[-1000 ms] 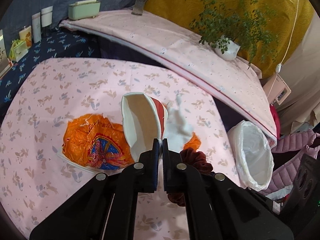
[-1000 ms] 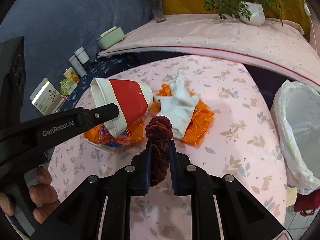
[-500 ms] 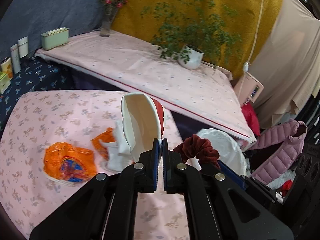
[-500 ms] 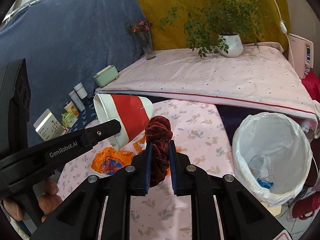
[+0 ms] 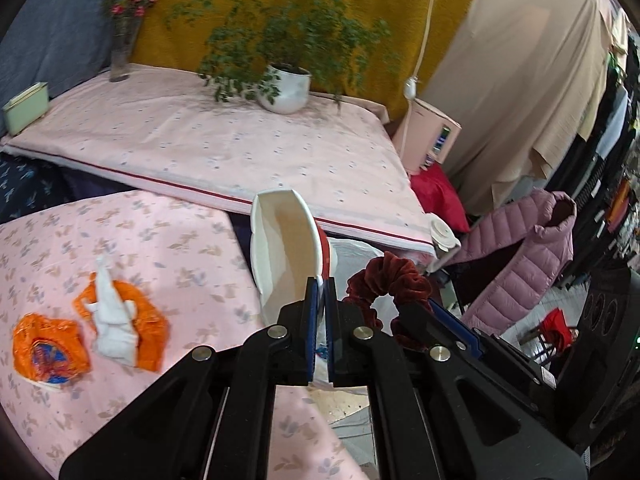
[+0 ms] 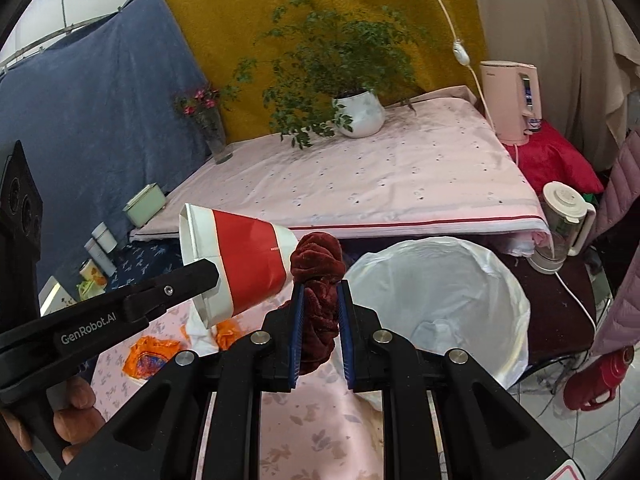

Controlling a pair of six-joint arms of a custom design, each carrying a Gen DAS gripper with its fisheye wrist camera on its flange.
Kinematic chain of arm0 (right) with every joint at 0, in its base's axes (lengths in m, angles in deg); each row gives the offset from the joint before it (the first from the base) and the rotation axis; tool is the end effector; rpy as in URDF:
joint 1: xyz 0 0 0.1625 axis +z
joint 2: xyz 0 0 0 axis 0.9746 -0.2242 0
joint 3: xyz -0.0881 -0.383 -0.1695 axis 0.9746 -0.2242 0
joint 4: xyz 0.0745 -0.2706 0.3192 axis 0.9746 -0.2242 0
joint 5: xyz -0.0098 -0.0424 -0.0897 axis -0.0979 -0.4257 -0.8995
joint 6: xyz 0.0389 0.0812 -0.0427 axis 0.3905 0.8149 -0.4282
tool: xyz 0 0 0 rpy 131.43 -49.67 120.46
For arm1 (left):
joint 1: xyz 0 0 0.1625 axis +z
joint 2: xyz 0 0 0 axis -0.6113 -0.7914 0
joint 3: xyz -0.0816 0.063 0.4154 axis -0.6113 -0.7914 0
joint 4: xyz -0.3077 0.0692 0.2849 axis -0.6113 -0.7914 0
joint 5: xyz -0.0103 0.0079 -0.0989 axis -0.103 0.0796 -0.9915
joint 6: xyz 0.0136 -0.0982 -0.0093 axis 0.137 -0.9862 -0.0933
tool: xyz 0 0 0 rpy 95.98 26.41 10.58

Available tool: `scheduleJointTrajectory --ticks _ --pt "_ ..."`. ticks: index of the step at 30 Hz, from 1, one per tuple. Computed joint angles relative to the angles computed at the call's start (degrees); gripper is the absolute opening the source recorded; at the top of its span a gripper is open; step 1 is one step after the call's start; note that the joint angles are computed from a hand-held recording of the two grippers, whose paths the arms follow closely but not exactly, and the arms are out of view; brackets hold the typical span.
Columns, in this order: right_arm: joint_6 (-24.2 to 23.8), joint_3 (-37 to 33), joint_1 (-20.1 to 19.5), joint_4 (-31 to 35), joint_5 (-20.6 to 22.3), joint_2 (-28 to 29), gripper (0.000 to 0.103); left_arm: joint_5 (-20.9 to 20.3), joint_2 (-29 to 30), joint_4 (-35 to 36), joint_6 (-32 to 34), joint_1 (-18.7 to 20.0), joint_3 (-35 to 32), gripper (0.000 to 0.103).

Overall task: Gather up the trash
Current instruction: 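Carry cup and scrunchie over the bin and open both grippers, then withdraw both open grippers from the bin back over the table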

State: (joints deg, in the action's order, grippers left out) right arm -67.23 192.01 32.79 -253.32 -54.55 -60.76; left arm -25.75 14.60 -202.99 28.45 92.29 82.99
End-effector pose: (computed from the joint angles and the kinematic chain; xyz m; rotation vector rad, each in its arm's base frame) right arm 0.2416 -0.4779 0.0724 -0.0128 -2.2588 1.3296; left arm -0.2002 -0.5665 0.1693 0.9476 2.6926 -0.6725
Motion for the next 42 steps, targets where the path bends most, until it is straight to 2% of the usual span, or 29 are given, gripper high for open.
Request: scheduleJointTrajectory --ticks 12,13,14,16,24,42 --pt "1.6 4.1 -5.0 -1.9 -0.5 -2.9 0.016 -2.0 6.9 1.9 -0.1 -1.7 -3.4 0.003" --pt "1.7 4.0 -5.3 -1.9 -0.8 -2.8 0.016 -1.7 7.5 1.7 -0.5 -1.7 -3.8 0.009" --pt "1.9 4.0 -5.6 -1.7 -1.0 -2.9 0.021 -0.7 8.0 1.6 -1.2 -1.9 -4.1 0.028" --pt "2.9 4.0 -6.1 -1.8 -1.3 -2.9 0.024 1.3 8.6 0.1 -2.4 -2.1 -4.0 0.055" --pt "3.3 3.9 -6.7 -2.7 -1.7 -2.7 0.037 4.7 8.9 -1.0 -2.5 -1.7 -3.9 0.056" --pt "3.0 2.1 -4.5 -0.9 -2.7 -0.7 0.039 7.1 5.9 -2.7 -2.4 -0.6 -1.3 0.058"
